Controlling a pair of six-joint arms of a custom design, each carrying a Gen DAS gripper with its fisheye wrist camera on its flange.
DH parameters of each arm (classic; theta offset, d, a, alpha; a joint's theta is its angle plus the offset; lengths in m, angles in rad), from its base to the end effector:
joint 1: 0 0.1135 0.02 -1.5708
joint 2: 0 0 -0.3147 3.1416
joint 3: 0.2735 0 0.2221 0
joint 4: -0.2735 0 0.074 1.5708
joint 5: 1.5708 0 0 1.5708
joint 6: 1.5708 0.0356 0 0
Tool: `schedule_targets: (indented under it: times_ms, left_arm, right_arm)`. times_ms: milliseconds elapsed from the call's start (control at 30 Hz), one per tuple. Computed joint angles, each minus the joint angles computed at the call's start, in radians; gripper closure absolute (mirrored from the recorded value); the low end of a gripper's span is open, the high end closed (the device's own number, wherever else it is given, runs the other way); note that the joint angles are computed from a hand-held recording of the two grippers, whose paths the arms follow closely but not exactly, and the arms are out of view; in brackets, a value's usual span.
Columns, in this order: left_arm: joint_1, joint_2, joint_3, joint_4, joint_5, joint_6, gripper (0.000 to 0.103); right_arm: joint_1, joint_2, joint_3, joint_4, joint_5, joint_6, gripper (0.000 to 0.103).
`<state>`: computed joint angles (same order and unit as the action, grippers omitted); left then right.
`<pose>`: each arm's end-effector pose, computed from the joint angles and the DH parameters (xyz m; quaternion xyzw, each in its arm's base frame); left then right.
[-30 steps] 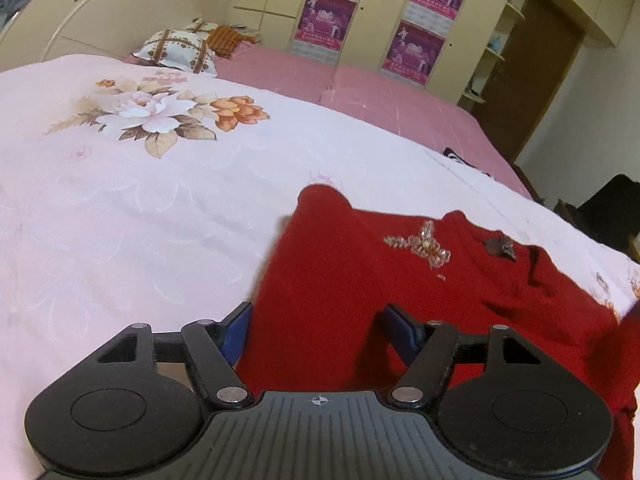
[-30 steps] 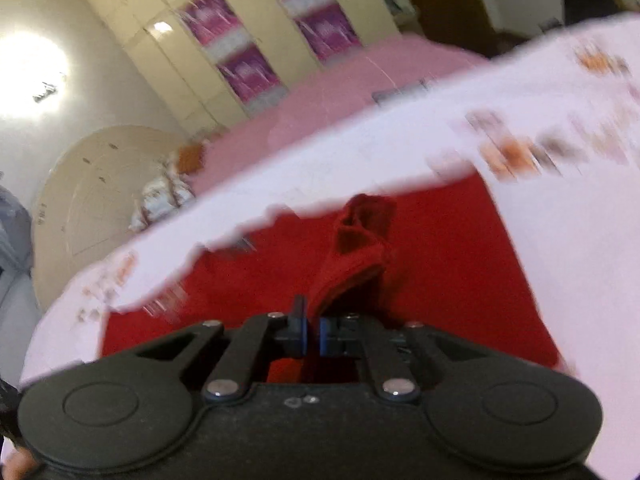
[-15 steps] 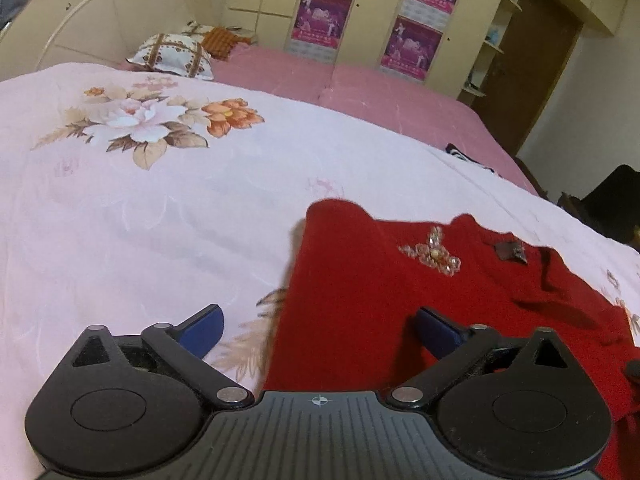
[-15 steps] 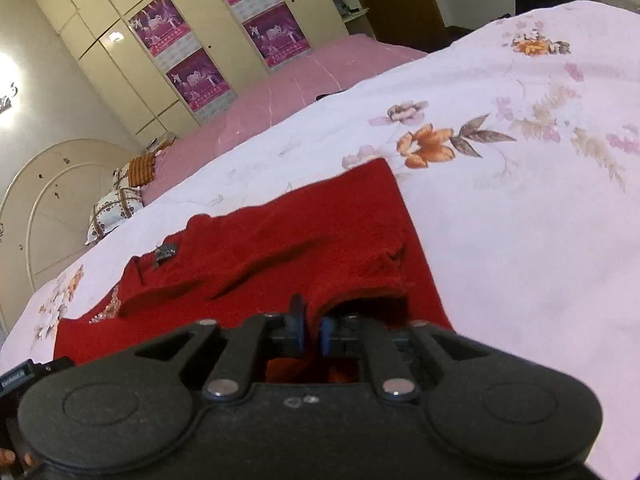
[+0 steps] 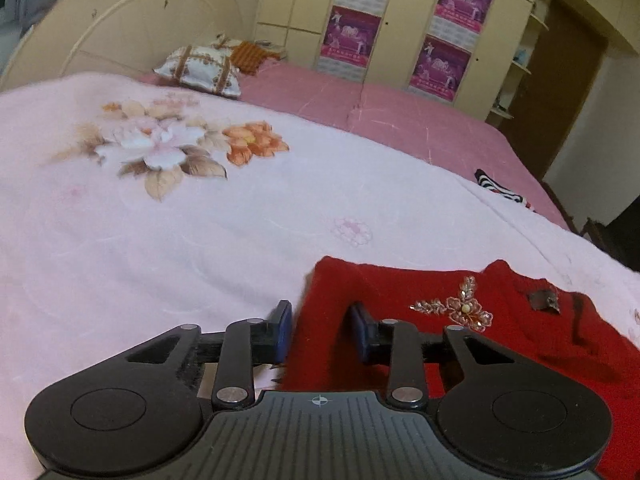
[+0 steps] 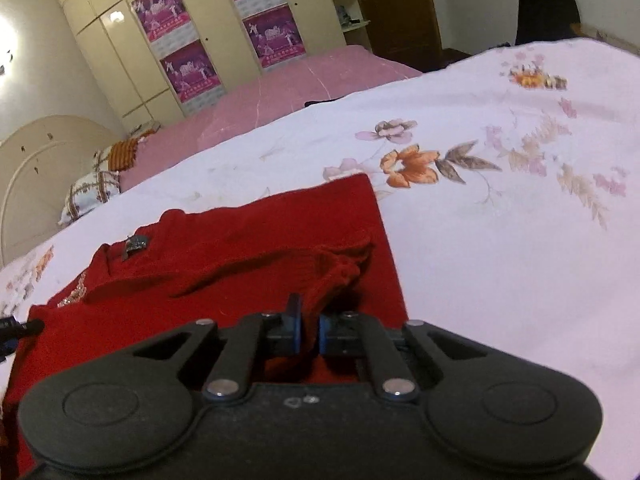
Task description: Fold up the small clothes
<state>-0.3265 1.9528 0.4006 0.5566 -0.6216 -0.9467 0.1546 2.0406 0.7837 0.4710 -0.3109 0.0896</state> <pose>0.2503 -0.0629 0.1064 -0.3612 0.8430 0.0753 0.3915 0.3558 0.0665 0.1329 -0.0888 0.9104 0.1880 0.3576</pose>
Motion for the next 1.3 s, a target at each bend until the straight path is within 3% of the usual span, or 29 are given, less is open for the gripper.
schedule_targets:
  times_ms: [67,200,300,367,500,600,700,933,1067,1267,1300]
  left_arm:
    - [-0.057,-0.055,-0.006,-0.060,-0.077,-0.019,0.070]
    - [-0.161,-0.131,-0.025,-0.089,-0.123,-0.023,0.070]
    - [-0.182,-0.071,0.028,-0.083,-0.057,0.035,0.067]
    - [-0.168,-0.007,0.069,-0.098,-0.022,0.032,0.048]
    - [-0.155,0.073,0.109,-0.099,-0.056,0.093,0.033]
    - [-0.138,0.061,0.108,-0.104,-0.033,0.104,0.032]
    - [-0.143,0.074,0.130,-0.128,-0.043,0.114,0.032]
    - [-0.189,0.025,0.177,-0.307,-0.062,0.042,0.032]
    - [-0.257,-0.010,0.193,-0.400,-0.087,-0.035,0.032]
    - [-0.344,-0.002,0.191,-0.432,-0.091,-0.101,0.031]
    - [-0.351,0.012,0.164,-0.394,-0.094,-0.106,0.027]
  right_arm:
    - [0.000,-0.035,-0.040,0.063,0.054,0.000,0.076]
    - [-0.015,-0.080,-0.075,0.128,0.017,0.035,0.074]
    - [0.030,-0.076,-0.044,0.089,-0.046,0.005,0.073]
    - [0.089,-0.050,0.001,0.014,-0.043,-0.036,0.073]
    - [0.179,0.037,0.077,-0.054,0.054,-0.147,0.077]
    - [0.171,0.073,0.099,-0.014,0.135,-0.185,0.078]
    - [0.139,0.081,0.136,-0.064,0.107,-0.182,0.080]
    - [0.190,0.011,0.082,-0.077,0.221,-0.227,0.075]
    - [0.244,-0.057,-0.014,-0.002,0.217,-0.289,0.072]
    - [0.304,-0.065,-0.027,-0.026,0.210,-0.288,0.070]
    - [0.309,-0.053,-0.016,-0.047,0.234,-0.295,0.070]
